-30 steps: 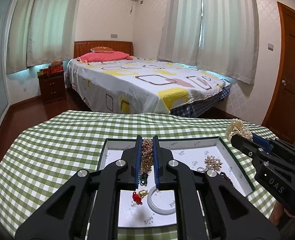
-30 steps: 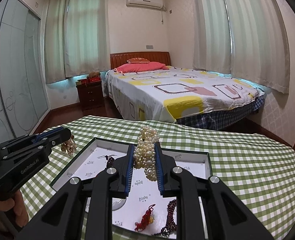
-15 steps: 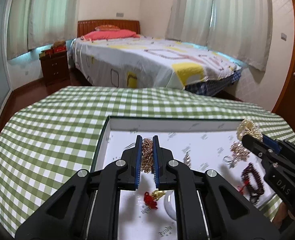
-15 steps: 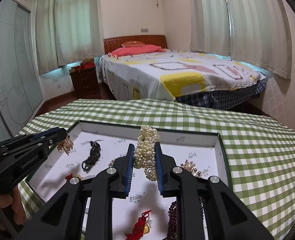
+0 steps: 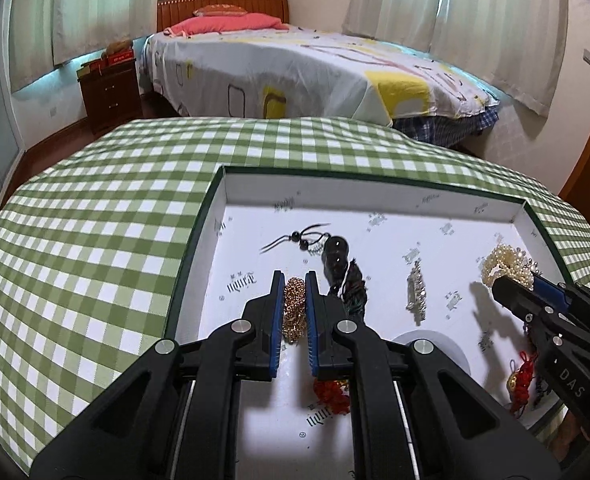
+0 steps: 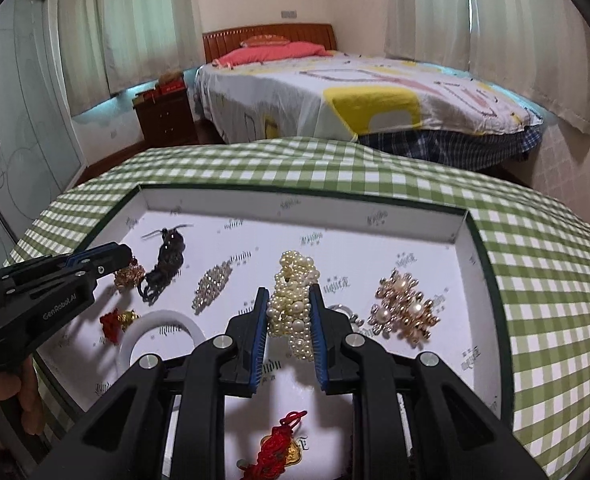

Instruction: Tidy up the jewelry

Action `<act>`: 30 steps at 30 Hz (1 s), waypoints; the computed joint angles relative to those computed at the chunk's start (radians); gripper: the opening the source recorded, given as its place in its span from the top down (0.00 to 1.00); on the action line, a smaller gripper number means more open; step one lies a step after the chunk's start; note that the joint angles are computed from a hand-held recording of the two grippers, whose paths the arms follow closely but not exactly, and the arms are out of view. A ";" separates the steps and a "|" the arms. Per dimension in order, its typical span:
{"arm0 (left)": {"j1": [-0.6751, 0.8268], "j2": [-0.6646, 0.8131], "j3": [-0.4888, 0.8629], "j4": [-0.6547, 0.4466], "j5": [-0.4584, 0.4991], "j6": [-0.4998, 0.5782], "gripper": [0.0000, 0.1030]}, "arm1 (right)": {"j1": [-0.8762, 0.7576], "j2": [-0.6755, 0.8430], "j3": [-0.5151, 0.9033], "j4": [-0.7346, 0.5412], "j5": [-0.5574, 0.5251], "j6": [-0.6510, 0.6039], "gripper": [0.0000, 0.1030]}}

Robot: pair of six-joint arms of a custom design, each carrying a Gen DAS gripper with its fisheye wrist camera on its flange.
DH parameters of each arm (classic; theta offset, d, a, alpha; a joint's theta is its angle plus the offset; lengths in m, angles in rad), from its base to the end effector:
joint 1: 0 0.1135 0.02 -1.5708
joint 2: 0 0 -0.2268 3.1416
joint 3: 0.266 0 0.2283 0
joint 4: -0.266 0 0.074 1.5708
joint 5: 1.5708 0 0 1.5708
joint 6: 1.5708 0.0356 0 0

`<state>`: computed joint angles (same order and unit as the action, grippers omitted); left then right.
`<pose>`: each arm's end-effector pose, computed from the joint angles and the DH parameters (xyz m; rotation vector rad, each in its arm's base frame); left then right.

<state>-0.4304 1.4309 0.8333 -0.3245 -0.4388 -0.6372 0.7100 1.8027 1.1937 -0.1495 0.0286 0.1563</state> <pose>0.2502 -0.0982 0.1791 -0.4214 2.3395 0.0495 0.2787 0.2382 0.1821 -0.6320 2.2773 0.3959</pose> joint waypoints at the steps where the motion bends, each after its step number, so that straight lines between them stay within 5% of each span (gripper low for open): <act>1: 0.004 0.001 -0.001 -0.002 0.008 0.000 0.90 | 0.000 0.001 0.003 -0.006 -0.001 -0.001 0.80; 7: 0.012 0.027 0.016 -0.011 0.038 0.015 0.88 | 0.000 0.036 0.052 -0.074 -0.017 -0.008 0.77; 12: 0.007 0.027 0.015 -0.008 0.043 -0.002 0.68 | 0.003 0.039 0.057 -0.091 -0.020 -0.012 0.58; 17: -0.018 0.024 0.027 -0.024 0.024 -0.002 0.54 | 0.006 0.018 0.035 -0.082 -0.018 -0.012 0.54; 30: -0.159 -0.146 0.017 -0.197 -0.148 -0.129 0.19 | 0.019 -0.174 -0.129 -0.035 0.041 0.004 0.26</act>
<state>-0.5891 1.2852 0.8500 -0.5218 -0.5864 -0.7665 0.7289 1.6292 1.0652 -0.1846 0.0697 0.1607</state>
